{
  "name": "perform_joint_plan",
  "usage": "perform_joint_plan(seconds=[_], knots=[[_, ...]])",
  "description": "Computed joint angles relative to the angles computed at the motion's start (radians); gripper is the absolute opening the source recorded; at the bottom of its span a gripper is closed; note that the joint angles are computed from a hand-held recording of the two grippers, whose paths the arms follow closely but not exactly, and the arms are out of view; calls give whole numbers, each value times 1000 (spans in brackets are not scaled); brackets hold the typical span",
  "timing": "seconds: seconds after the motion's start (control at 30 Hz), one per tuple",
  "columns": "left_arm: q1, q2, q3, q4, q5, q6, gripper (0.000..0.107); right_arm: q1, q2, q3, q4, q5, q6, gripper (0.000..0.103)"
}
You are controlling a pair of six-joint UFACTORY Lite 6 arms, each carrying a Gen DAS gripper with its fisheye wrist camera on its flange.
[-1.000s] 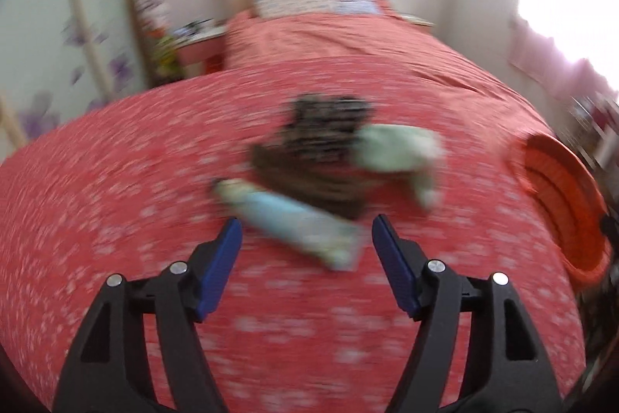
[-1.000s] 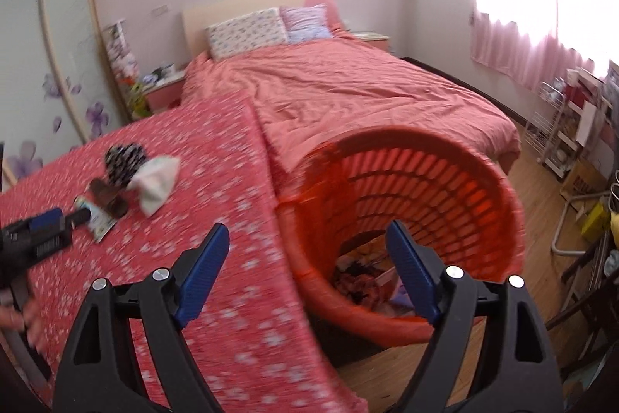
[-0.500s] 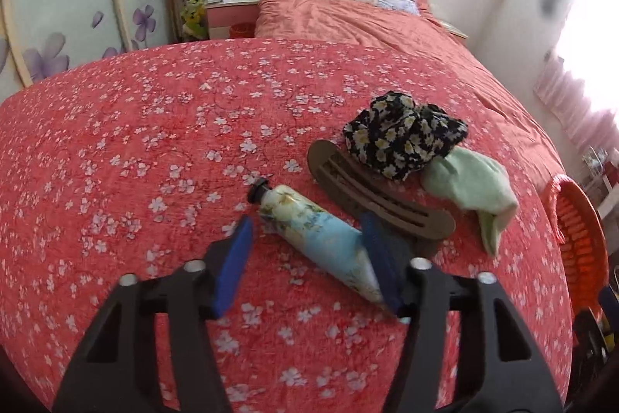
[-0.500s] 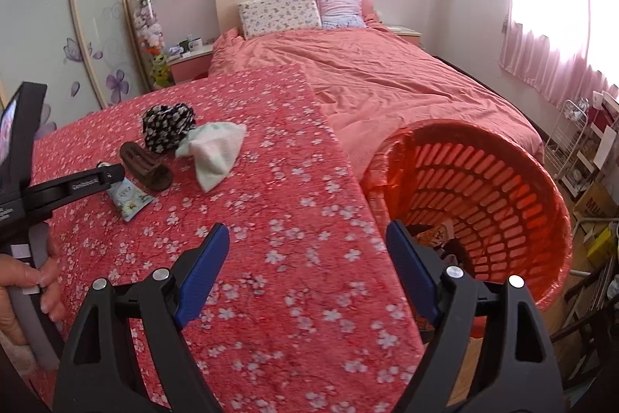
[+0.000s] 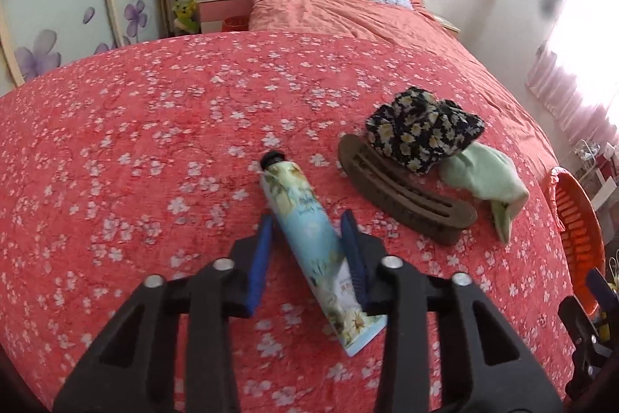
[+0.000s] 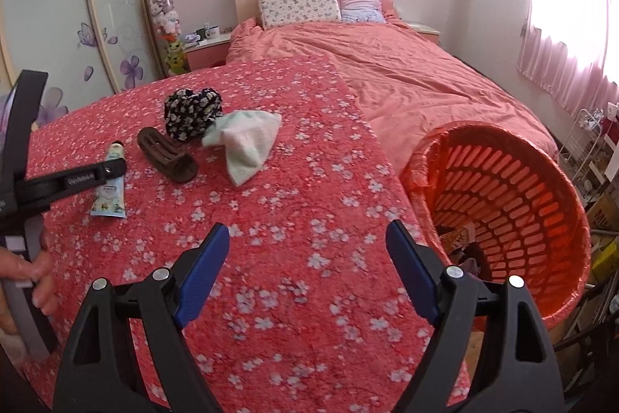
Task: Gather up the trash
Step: 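Grasp the lotion tube with the left tool while the right tool moves to the mint sock, then grasp the mint-and-white sock with the right tool while the left tool holds the tube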
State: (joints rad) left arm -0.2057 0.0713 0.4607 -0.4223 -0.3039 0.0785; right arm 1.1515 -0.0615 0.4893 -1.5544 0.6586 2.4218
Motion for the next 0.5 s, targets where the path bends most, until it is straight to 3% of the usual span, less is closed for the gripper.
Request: perform_joint_plan(seconds=[0.17, 0.37, 0.5], knots=[[36, -58, -38, -7, 38, 74, 31, -127, 70, 76, -146, -128, 64, 77], [179, -165, -135, 440, 77, -253, 34, -296, 243, 282, -308, -293, 145, 73], [222, -169, -143, 551, 68, -337, 39, -351, 380, 442, -272, -354, 100, 73]])
